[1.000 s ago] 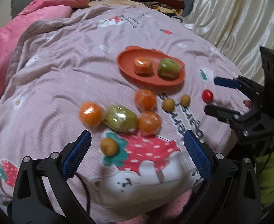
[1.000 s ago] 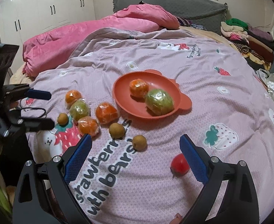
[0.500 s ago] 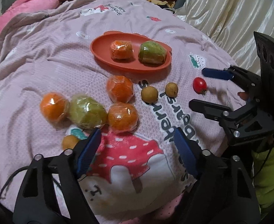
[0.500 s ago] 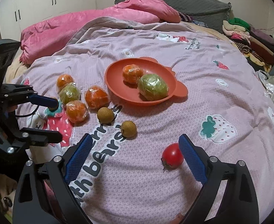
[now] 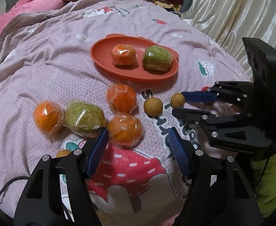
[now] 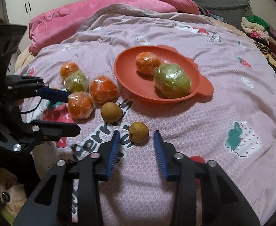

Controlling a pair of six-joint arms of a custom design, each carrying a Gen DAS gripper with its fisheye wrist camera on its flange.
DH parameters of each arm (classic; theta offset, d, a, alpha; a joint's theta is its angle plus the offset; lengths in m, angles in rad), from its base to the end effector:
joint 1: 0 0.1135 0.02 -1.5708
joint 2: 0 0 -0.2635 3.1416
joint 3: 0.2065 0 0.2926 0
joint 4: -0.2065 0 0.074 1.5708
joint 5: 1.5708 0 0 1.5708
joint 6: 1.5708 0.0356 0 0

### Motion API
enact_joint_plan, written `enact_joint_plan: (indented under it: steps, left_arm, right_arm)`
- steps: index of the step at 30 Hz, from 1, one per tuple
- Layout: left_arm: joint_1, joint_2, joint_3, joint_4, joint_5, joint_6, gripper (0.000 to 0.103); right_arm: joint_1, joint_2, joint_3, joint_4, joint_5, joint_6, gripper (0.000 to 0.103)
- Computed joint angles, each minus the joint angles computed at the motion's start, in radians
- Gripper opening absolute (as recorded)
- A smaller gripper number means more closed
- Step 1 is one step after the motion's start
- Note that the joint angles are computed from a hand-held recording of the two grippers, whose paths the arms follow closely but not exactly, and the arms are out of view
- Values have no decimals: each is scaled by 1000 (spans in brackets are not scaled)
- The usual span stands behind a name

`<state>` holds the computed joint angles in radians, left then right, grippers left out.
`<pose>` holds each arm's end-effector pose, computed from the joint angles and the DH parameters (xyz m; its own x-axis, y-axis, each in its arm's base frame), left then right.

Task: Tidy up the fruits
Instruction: 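Grasp another wrapped orange with the left tool while the right tool grasps a small brown kiwi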

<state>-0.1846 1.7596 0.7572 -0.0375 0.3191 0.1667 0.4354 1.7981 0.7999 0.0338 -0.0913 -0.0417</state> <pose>0.3211 -0.0713 0.0703 -0.7811 0.3061 -0.5442 0.4665 0.8654 -0.1828 0.3136 0.1494 0.0721 -0.7249 -0.3830 -0.5725 -0.4978 0.8658 0.0511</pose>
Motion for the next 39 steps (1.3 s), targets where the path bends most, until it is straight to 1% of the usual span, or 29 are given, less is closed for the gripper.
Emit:
enact_joint_plan:
  steps: [2, 4, 7, 9, 13, 17, 21, 26, 31, 39]
  left_arm:
    - [-8, 6, -1, 17, -17, -4, 58]
    - [-17, 17, 7, 22, -33, -12, 58]
    - [-34, 40, 23, 30, -63, -13, 58]
    - [-46, 63, 36, 34, -88, -10, 56]
    - [-46, 88, 50, 43, -99, -7, 46]
    - [-42, 93, 57, 45, -105, -1, 34]
    - [-37, 95, 56, 48, -97, 9, 34]
    - [-25, 82, 57, 30, -75, 18, 34]
    - [4, 24, 46, -18, -9, 27, 33]
    - [29, -28, 64, -52, 42, 18, 33]
  right_arm:
    - [-2, 10, 0, 17, -3, 3, 26]
    - [-7, 14, -4, 36, -11, 5, 24]
    - [-16, 12, -10, 50, -24, 5, 23]
    - [-26, 5, -19, 59, -37, 5, 23]
    - [-44, 4, -27, 78, -66, 9, 23]
    - [-41, 13, -26, 93, -66, 3, 23]
    - [-37, 19, -24, 100, -59, 5, 23]
    - [-20, 29, -27, 121, -22, 14, 22]
    - [-55, -2, -58, 145, -93, 51, 21]
    - [-85, -85, -93, 147, -119, 72, 21]
